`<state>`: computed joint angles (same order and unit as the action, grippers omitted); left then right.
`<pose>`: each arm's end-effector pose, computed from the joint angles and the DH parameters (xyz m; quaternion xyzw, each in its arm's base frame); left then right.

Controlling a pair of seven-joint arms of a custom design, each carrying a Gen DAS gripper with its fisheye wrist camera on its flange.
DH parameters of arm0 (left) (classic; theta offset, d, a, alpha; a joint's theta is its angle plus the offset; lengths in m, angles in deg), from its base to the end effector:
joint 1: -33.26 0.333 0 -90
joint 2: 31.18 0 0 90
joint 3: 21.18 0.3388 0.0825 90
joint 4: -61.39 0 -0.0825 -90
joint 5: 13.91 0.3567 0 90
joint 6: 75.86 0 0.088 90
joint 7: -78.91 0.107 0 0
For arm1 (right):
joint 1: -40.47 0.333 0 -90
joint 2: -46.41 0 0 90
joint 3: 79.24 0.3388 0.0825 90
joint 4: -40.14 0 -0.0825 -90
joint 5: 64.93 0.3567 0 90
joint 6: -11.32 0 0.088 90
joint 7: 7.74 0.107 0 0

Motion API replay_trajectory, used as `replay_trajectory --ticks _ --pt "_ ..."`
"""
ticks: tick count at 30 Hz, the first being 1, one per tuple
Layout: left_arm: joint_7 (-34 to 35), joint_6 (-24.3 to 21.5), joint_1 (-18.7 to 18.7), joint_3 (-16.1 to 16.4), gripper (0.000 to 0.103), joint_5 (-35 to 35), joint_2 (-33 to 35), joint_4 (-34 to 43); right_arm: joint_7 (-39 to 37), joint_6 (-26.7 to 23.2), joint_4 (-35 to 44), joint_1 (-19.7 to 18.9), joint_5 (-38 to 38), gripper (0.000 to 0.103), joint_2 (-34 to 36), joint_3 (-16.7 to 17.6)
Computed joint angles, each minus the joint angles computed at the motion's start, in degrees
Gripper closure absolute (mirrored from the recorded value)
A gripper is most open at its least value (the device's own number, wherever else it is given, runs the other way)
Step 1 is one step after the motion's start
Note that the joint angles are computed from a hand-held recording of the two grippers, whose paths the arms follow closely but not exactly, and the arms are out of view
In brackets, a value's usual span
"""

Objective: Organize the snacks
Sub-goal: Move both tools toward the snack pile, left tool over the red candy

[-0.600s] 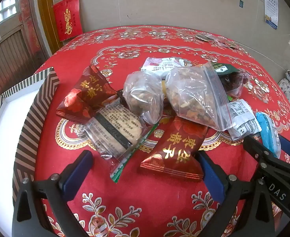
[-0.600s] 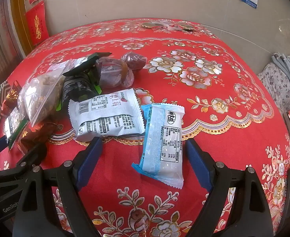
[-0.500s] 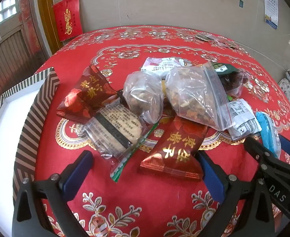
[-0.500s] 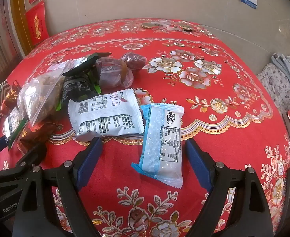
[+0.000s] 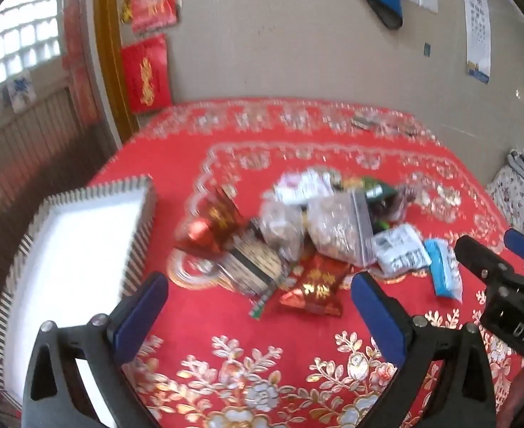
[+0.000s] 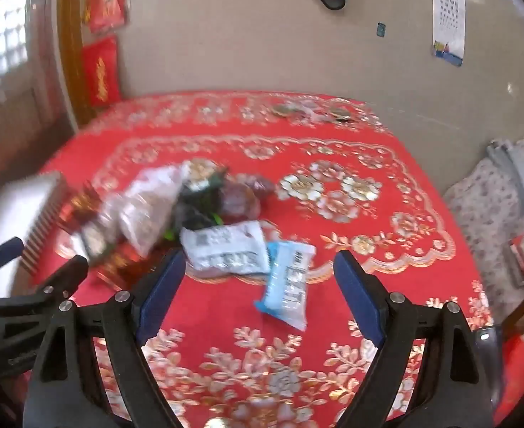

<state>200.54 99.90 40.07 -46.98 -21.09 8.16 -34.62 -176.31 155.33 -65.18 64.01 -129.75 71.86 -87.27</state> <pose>0.7069 -0.1550 0.3551 -0.4467 0.8053 -0.3364 0.1967 0.6226 0.1906 0.3474 -0.4312 0.8096 -0.3565 0.1776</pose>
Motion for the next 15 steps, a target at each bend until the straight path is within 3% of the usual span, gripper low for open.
replay_trajectory --ticks 5,10,15 --pt "0.61 1.97 1.97 -1.98 0.000 0.00 -0.33 -0.43 2.43 0.34 0.57 0.76 -2.68 0.017 -0.40 -0.24" --pt "0.31 3.32 3.47 -3.64 0.000 0.57 -0.38 -2.00 4.05 5.19 0.18 -0.61 -4.39 0.017 -0.28 -0.06" --pt "-0.67 2.59 2.53 -2.58 0.000 1.37 0.38 -0.89 4.04 9.13 0.50 -1.31 -3.87 0.017 0.82 -0.73"
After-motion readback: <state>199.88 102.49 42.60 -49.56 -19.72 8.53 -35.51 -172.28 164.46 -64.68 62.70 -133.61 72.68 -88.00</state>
